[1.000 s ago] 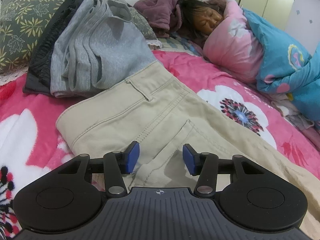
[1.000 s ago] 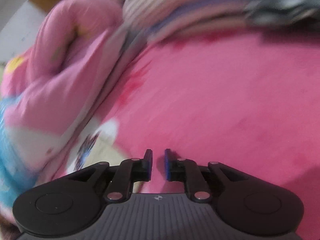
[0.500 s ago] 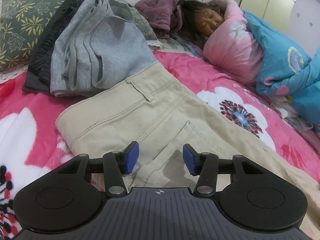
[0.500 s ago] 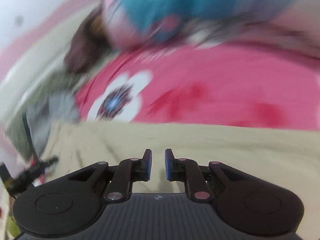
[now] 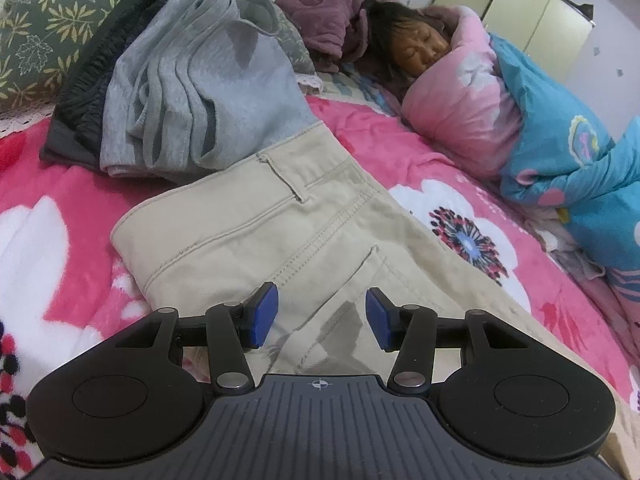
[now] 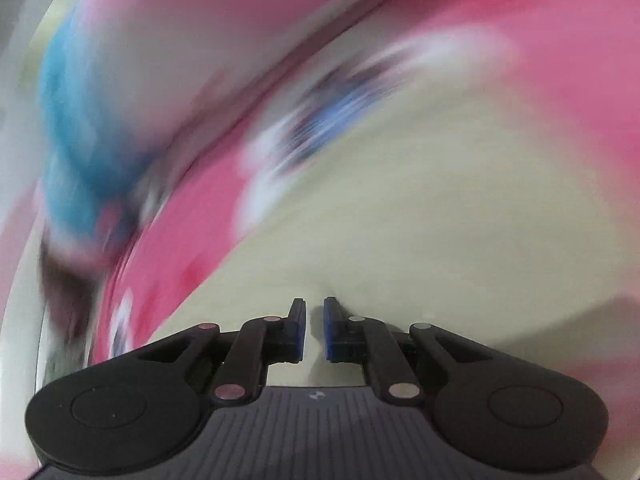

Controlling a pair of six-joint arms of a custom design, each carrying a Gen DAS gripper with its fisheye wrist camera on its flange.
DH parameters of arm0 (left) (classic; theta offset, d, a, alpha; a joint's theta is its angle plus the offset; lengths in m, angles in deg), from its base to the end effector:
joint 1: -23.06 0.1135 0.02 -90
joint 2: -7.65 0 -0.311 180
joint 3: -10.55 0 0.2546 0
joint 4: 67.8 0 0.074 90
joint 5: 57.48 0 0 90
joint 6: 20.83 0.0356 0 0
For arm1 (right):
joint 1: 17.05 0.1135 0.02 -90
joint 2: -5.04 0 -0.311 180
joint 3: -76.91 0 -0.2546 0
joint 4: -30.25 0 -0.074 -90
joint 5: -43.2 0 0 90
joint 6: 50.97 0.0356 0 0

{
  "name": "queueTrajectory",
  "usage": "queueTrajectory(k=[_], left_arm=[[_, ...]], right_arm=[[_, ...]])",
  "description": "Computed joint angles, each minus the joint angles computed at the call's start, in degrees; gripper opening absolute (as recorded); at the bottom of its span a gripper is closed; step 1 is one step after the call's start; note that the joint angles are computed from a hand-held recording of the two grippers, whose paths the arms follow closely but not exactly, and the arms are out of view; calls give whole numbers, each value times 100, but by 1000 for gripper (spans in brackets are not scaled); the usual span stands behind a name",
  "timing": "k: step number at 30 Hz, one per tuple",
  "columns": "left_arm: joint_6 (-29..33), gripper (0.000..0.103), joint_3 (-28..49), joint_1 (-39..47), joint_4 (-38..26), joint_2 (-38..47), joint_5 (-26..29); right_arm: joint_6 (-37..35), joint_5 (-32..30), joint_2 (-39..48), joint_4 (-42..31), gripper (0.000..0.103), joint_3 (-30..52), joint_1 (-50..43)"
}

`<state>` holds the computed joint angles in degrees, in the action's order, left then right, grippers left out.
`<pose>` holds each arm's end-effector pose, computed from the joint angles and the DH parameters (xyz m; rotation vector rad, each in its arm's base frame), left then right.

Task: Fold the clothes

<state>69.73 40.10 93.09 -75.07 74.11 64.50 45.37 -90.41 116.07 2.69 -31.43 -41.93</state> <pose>0.0772 0.1572 0.1731 -1.0286 1.9485 0.0225 0.3437 -0.1323 0.1505 0.4737 2.4502 0.9003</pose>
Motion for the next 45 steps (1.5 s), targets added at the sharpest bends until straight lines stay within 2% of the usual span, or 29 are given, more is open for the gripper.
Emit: queueTrajectory(k=[3,7,9,11,13,16,18,20,22,28,30,32,36,38,42,45], left_arm=[[-63,49,-65,-118,92,-68,-165],[-163,50,-161,-342,242,-166,-468],[-204,51,-202,-444,305,-207,-608],[-220,51,-220,-506,334,-227,-690],[-209,51,-211,-518,323,-227,-703],[-191,51,-198,-533,305,-227,-721],[-180,51,-189,-543,293,-228,-733],[-183,51,-177,-501,271,-220,-671],[-165,51,-185,-487,286,-208,-648],[-147,51,-181,-472,316,-164,-622],[-150,51,-177,-483,337,-139,-635],[-140,51,-172,-491,338,-133,-642],[-132,51,-168,-485,353,-116,-640],[-159,51,-179,-522,383,-117,-689],[-159,51,-225,-613,454,-152,-813],[-153,51,-227,-610,462,-152,-817]], right_arm=[[264,135,-293,370,9,-276,-990],[-1014,326,-1205,-353,12,-577,-1029],[-1699,224,-1769,-725,13,-766,-693],[-2317,149,-2435,-1028,24,-995,-139],[-2725,477,-3290,-890,32,-1435,759],[-3131,1479,-4474,-99,33,-2383,2462],[-3221,2393,-4803,516,33,-2863,3684],[-3241,3179,-4710,1122,32,-3129,4702],[-3273,3666,-4415,1658,32,-3263,5382],[-3292,4179,-3328,2936,30,-3216,6397],[-3389,4377,-3003,3219,29,-3219,6439],[-3465,4541,-2750,3419,20,-3228,6415],[-3326,4667,-2669,3637,10,-3336,6138],[-3148,4603,-2794,3807,1,-3406,5979],[-2934,4633,-3069,4078,0,-3430,5826],[-3006,4741,-3145,3954,0,-3104,5820]])
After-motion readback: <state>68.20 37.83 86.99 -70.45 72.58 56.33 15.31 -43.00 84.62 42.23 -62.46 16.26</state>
